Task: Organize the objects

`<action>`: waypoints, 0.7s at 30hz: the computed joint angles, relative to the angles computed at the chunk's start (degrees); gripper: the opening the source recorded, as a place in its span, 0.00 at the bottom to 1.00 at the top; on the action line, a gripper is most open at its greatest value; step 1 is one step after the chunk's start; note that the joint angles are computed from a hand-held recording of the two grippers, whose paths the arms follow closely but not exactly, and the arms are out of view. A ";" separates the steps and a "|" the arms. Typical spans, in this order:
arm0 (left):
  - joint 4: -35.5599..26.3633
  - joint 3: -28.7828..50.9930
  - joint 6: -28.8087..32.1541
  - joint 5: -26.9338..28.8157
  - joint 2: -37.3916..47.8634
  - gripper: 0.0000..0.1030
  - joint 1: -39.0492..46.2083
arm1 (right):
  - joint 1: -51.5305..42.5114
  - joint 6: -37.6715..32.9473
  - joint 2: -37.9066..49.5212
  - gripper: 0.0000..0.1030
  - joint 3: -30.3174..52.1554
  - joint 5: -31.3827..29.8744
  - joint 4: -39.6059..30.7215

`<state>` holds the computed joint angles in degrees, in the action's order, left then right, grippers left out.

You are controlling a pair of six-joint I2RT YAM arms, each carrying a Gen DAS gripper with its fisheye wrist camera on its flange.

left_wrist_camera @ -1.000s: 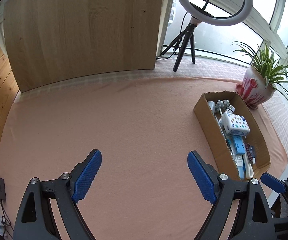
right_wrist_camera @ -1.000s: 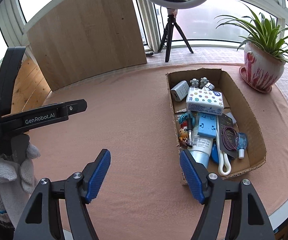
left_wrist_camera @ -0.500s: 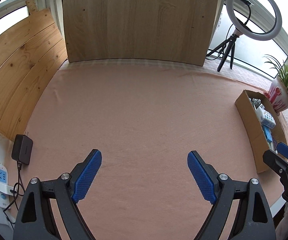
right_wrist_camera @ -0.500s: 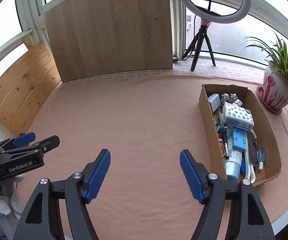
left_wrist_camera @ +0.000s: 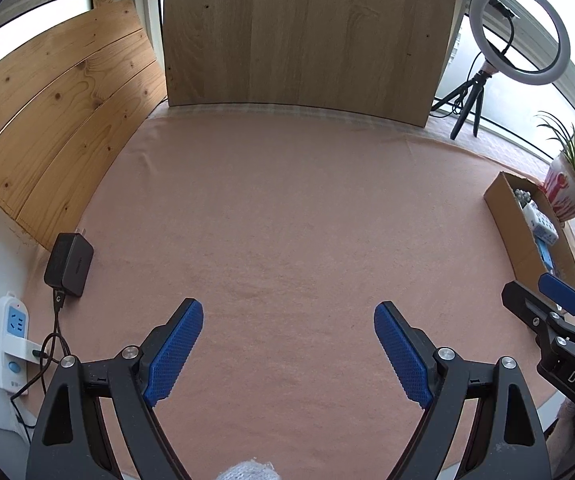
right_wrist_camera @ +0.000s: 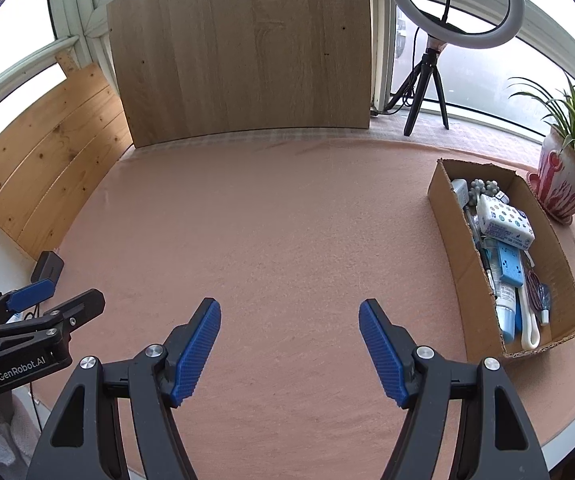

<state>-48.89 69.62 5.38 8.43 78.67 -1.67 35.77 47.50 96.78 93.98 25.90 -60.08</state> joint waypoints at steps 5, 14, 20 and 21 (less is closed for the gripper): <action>0.28 -0.40 0.84 -0.06 -0.52 0.87 0.75 | 0.79 1.59 0.69 0.66 -0.37 -0.11 0.24; 0.17 0.71 1.70 0.55 0.58 0.87 0.91 | 0.93 2.52 1.03 0.66 -0.10 1.36 -0.01; 0.69 1.38 1.72 0.01 1.41 0.87 0.52 | 0.48 2.38 1.57 0.66 0.25 1.27 -0.15; 0.70 1.43 1.71 -0.03 1.55 0.87 0.38 | 0.40 2.36 1.59 0.66 0.22 1.22 -0.18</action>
